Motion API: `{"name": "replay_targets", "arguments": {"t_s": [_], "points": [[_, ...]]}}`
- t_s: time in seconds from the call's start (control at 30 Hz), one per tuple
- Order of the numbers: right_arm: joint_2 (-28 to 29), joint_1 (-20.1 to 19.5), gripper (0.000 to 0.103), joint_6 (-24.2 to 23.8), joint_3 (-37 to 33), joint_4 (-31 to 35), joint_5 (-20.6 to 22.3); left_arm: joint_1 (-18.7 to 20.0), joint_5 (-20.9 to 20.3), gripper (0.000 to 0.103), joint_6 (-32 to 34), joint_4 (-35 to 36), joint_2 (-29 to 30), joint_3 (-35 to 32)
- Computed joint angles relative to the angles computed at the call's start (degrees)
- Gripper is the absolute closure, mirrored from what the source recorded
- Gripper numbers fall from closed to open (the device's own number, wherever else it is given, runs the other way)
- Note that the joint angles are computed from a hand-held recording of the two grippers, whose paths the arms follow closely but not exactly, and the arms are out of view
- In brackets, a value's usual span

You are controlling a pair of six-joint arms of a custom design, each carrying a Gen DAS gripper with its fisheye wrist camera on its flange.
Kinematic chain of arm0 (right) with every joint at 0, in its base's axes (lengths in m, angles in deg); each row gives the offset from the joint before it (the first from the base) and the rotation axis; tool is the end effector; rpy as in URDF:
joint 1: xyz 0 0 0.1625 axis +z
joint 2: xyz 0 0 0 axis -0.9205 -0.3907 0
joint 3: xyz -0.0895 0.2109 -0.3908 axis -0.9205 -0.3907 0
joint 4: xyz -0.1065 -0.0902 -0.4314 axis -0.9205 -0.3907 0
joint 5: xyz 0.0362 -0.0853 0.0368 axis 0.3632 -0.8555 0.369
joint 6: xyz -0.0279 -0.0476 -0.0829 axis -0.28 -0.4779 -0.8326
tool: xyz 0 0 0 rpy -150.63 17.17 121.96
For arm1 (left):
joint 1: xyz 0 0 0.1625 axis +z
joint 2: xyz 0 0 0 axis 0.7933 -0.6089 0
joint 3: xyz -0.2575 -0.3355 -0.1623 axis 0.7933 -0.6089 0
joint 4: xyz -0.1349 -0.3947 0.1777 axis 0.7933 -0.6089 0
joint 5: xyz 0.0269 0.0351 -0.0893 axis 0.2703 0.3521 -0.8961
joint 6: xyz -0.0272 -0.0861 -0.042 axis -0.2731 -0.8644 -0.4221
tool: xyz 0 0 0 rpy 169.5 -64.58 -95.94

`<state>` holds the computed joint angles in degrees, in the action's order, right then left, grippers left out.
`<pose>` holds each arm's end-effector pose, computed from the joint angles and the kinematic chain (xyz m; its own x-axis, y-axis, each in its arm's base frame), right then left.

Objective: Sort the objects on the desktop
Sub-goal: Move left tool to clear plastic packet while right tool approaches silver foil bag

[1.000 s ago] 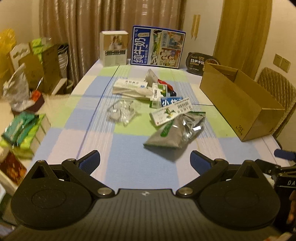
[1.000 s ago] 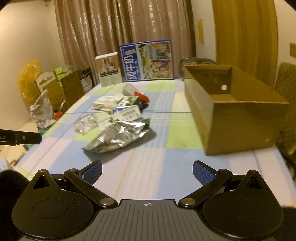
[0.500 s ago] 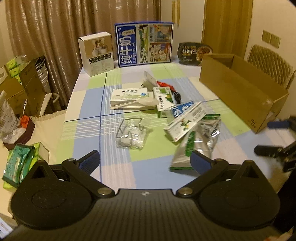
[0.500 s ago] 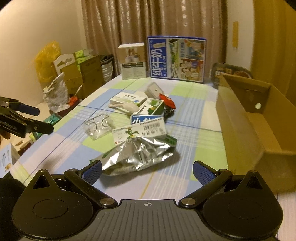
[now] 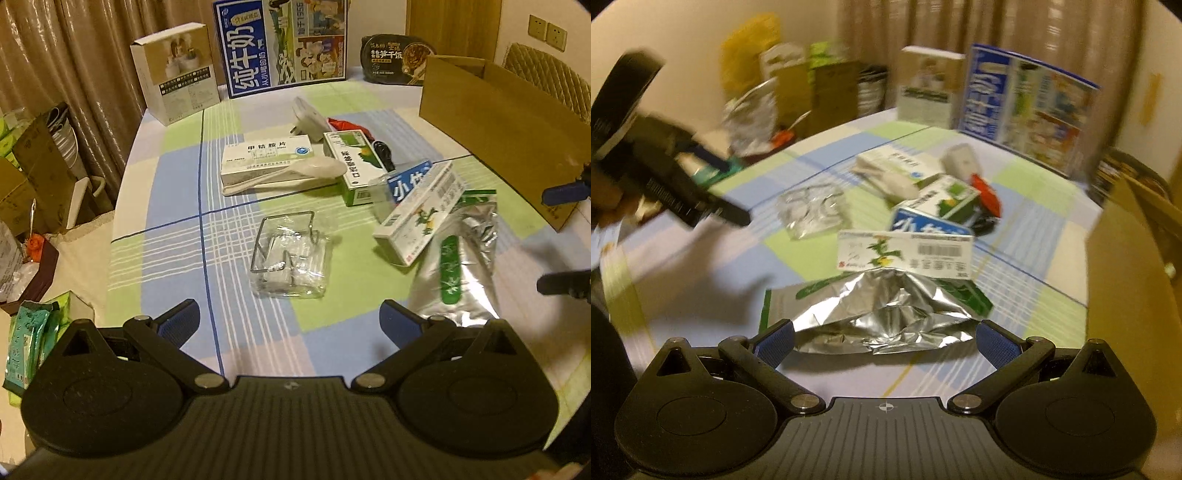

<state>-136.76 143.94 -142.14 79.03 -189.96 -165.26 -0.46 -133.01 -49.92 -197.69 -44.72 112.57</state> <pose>-0.0215 -0.5934 0.3428 -0.5750 -0.4234 0.7001 -0.7366 0.6403 -0.2178 -0.3771 -0.7782 -0.0158 -0.4140 0.7434 -0.5253 0.8735 0.4868 0.0004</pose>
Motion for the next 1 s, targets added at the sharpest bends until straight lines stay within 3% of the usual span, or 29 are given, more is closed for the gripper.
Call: {"name": "replay_targets", "arguments": {"t_s": [0.1, 0.3, 0.53, 0.63, 0.7, 1.0], "points": [[1.2, 0.8, 0.002, -11.1, -1.4, 2.5, -1.4, 0.6, -1.2, 0.001, 0.3, 0.3, 0.8, -1.2], [3.5, 2.1, 0.002, -41.6, -3.7, 4.6, -5.1, 1.3, -2.4, 0.001, 3.9, 1.8, 2.0, -2.9], [6.9, 2.5, 0.002, -63.1, -8.0, 10.0, -10.0, 1.5, -3.2, 0.002, 12.3, 5.9, 4.5, -7.8], [8.6, 2.7, 0.004, -66.9, -10.4, 13.7, -12.9, 1.6, -3.9, 0.002, 16.2, 9.2, 5.7, -10.6], [9.8, 2.7, 0.012, -68.3, -12.0, 15.2, -14.3, 1.6, -4.0, 0.002, 18.9, 11.6, 6.6, -12.6], [14.0, 2.8, 0.023, -69.6, -17.2, 20.5, -18.2, 1.9, -3.4, 0.004, 25.7, 23.5, 13.5, -25.8]]}}
